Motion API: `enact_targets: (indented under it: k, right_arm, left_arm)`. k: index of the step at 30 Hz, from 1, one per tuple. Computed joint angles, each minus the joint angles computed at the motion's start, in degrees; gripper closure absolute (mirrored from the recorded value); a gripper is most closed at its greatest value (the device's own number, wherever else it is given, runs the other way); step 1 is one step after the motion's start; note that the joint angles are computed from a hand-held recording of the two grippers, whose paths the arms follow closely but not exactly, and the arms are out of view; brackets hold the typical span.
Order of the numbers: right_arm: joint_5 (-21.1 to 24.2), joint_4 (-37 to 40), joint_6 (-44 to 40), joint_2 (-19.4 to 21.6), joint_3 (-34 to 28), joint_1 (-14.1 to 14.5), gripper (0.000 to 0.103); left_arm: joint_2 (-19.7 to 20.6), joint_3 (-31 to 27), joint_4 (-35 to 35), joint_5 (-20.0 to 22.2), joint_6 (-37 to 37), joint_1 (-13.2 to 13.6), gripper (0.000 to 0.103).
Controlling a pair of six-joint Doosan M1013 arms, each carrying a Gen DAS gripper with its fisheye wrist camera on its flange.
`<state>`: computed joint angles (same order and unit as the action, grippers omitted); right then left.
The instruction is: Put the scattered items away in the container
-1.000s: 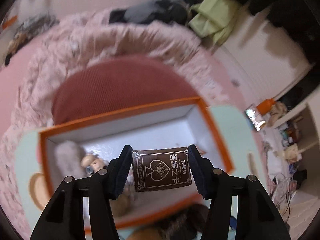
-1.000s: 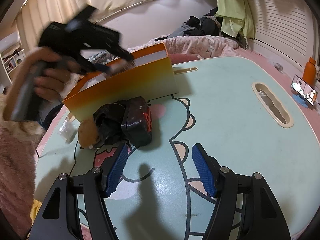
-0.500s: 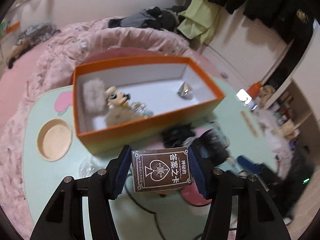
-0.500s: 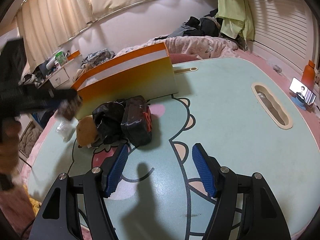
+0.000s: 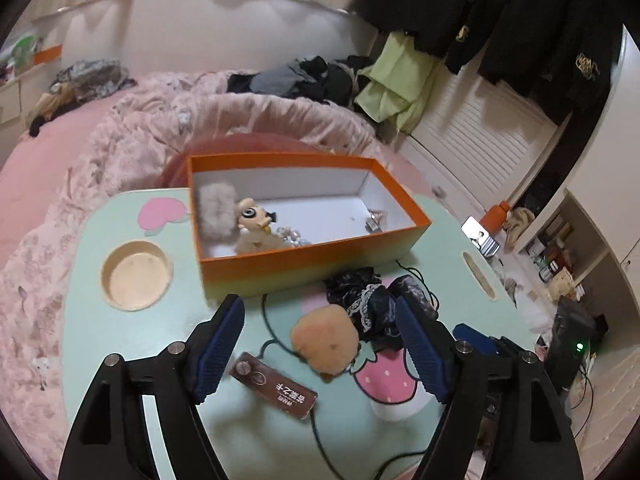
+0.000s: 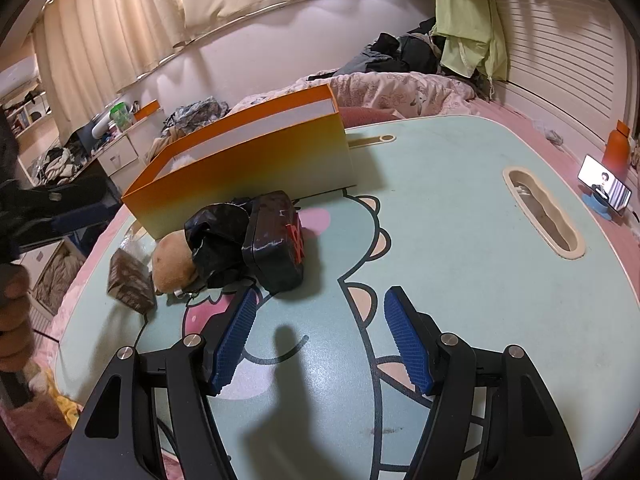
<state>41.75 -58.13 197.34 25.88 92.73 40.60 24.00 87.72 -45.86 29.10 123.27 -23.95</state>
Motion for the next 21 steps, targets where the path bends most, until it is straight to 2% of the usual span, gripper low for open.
enact_targets:
  k: [4, 8, 11, 13, 14, 16, 19, 21]
  right_arm:
    - [0.26, 0.6, -0.55, 0.07, -0.17, -0.08, 0.036]
    - [1.6, -0.18, -1.57, 0.09, -1.11, 0.02, 0.036]
    - [3.62, -4.11, -2.02, 0.35, -3.53, 0.57, 0.036]
    - [1.09, -2.57, -8.23, 0.78, -6.65, -0.29, 0.036]
    - [-1.15, 0.37, -12.86, 1.16, -8.54, -1.17, 0.036]
    - [-3.8, 11.5, -25.93, 3.08, -14.17, -3.54, 0.036]
    - [0.21, 27.46, -45.46, 8.16, -24.25, -6.29, 0.045]
    - [4.85, 34.84, -52.3, 12.09, -30.85, -7.93, 0.054]
  left_arm:
    - [-1.25, 1.36, 1.63, -1.34, -1.97, 1.28, 0.026]
    - [-2.21, 2.54, 8.46, -4.83, -9.72, 2.87, 0.026]
    - [-2.24, 2.61, 20.0, -7.06, -21.56, 3.68, 0.025]
    - [-1.86, 2.2, 27.67, -6.9, -29.83, 4.1, 0.025]
    - [-1.7, 2.14, 28.59, -6.68, -30.99, 4.38, 0.025]
    - [-1.32, 1.94, 26.04, -5.91, -28.66, 5.1, 0.025]
    - [-0.91, 1.74, 23.99, -5.29, -27.03, 5.57, 0.025]
    - [-0.8, 1.78, 22.29, -5.38, -25.75, 5.72, 0.025]
